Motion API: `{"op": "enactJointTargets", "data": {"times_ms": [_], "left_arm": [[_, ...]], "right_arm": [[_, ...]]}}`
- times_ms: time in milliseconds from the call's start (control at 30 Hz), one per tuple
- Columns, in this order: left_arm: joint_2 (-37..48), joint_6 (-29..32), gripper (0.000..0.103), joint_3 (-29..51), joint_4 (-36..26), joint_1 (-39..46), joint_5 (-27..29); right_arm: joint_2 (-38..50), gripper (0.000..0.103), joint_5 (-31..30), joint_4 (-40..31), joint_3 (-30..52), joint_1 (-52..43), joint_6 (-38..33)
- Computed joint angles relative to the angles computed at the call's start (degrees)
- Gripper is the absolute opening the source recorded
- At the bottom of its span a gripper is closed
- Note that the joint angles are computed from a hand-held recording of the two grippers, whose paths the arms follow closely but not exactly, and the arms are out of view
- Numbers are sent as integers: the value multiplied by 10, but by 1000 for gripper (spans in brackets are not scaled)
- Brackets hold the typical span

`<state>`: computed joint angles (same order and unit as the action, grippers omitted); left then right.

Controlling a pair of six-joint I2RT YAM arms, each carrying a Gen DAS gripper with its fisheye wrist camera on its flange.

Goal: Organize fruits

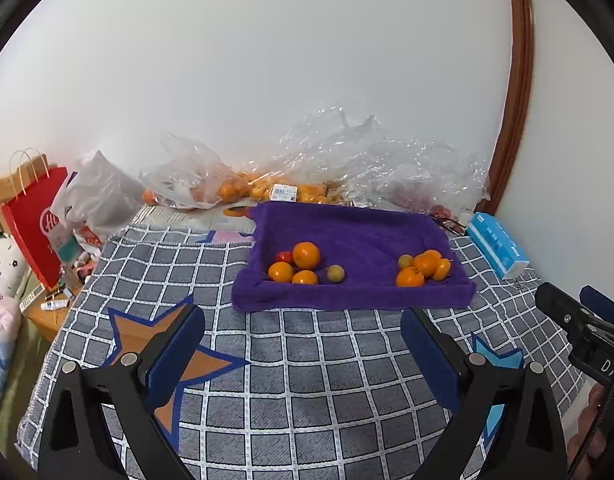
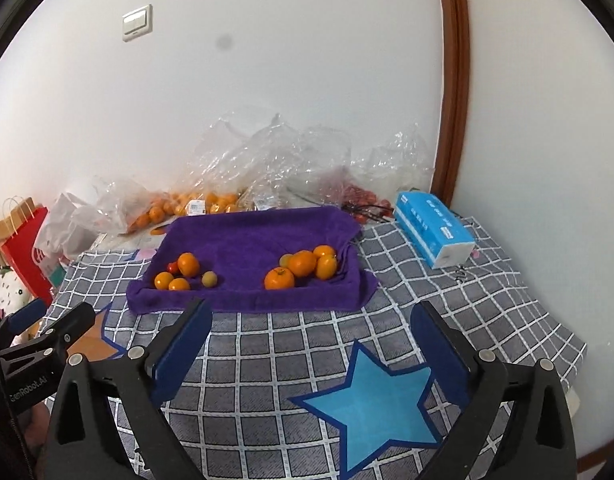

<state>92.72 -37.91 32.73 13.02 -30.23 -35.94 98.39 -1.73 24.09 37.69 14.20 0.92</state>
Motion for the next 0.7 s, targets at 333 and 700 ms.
{"op": "enactJointTargets", "data": {"times_ms": [333,700], "left_arm": [[4,0,99,5,-5,1,3],[21,8,99,15,-1,6,7]], "right_arm": [[-5,99,7,5,-7,-1,3],[4,99,9,8,1,-6,5]]}}
